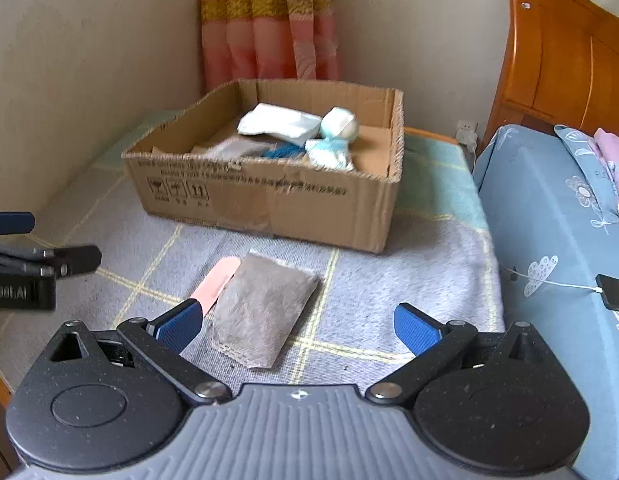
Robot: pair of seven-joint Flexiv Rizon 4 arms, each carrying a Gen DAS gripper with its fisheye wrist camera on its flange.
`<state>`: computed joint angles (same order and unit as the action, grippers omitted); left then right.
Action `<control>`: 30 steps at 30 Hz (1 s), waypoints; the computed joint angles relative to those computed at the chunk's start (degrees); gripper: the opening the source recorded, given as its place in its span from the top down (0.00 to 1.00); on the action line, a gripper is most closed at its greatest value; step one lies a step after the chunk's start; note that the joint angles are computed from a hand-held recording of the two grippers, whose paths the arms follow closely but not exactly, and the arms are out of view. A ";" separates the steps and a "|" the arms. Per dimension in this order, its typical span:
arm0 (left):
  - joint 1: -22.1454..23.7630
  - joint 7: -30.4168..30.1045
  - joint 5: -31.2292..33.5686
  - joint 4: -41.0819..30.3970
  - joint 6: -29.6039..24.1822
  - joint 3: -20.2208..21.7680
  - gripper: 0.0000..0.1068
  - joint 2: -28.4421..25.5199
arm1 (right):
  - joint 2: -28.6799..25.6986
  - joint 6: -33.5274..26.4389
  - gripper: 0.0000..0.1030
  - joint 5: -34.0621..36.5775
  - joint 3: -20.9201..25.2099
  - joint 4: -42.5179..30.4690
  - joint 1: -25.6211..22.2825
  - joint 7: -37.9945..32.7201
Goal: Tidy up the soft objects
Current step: 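Open both tools over the box, dropping the white cloth and cream ring, then lower the left tool onto the pink nail file and close on it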
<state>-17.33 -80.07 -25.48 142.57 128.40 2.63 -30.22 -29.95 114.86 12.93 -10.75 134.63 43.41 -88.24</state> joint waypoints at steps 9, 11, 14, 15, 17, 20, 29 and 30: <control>4.97 -3.49 5.22 1.00 0.88 -0.63 0.06 -0.83 | -4.40 -4.49 0.00 -0.69 -5.21 -2.68 6.08 2.09; 5.95 -4.15 6.45 1.23 0.90 -0.76 0.06 -0.72 | -5.98 -5.11 0.00 -0.29 -7.96 -3.20 8.95 3.12; 6.97 -4.80 8.04 1.30 0.76 -0.95 0.06 -0.84 | -7.75 -6.34 0.00 -0.24 -11.37 -3.72 12.34 5.11; 7.35 -4.97 8.62 1.26 0.55 -1.08 0.06 -0.89 | -7.91 -6.32 0.00 -0.84 -11.15 -3.78 12.02 5.57; 7.58 -5.10 9.19 0.98 0.03 -1.13 0.06 -1.07 | -8.33 -6.11 0.00 -1.41 -11.06 -3.92 11.82 6.58; 7.50 -5.10 9.50 0.48 -0.56 -1.02 0.06 -1.35 | -8.60 -5.82 0.00 -2.09 -10.23 -4.54 10.59 7.86; 7.21 -4.05 10.49 -0.84 -3.40 -1.19 0.06 -1.13 | -9.35 -6.85 0.00 -3.24 -10.97 -5.79 9.41 10.98; 7.13 -3.95 10.71 -1.02 -3.56 -1.26 0.06 -1.16 | -9.29 -7.23 0.00 -3.14 -12.09 -5.44 10.22 11.16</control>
